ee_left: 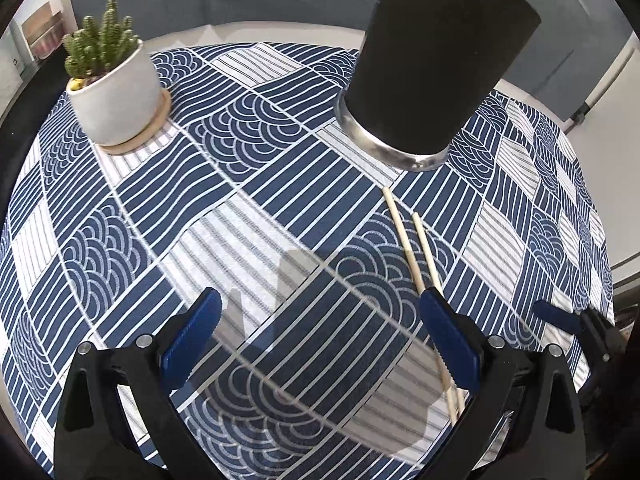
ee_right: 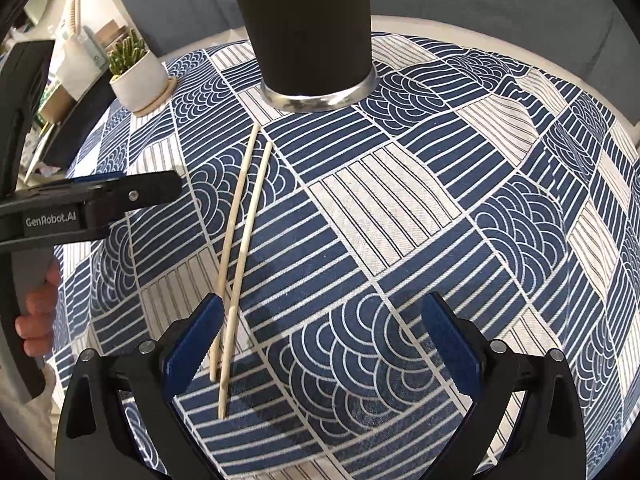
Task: Organize utensils
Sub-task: 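Move both open tools back down to the remaining sticks, then lower both open tools around the last sticks on the cloth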
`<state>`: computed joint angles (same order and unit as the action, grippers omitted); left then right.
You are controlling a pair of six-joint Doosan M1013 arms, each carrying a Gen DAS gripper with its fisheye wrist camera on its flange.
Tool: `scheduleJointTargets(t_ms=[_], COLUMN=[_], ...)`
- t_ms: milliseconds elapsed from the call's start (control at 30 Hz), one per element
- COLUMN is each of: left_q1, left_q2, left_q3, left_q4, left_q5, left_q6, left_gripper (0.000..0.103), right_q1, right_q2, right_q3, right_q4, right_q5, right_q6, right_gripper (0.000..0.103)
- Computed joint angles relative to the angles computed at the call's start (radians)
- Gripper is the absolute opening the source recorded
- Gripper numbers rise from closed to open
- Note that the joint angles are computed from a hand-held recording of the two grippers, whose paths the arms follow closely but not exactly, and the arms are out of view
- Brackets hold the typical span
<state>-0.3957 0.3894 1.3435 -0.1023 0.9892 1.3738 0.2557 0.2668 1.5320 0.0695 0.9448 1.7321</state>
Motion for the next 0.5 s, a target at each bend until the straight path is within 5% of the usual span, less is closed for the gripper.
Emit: scheduleJointTargets(t_ms=[500], left_q1=[-0.019], left_q2=[0.061], left_q3=[-0.076], left_q4=[0.012], left_q5=[0.049], left_q6=[0.043], left_gripper=[0.097], right_q1=[0.034], right_q2=[0.031], right_q3=[-0.023], right_q4=[-0.129], right_q5=[0.029], right_q6=[0.06], right_gripper=[0.096])
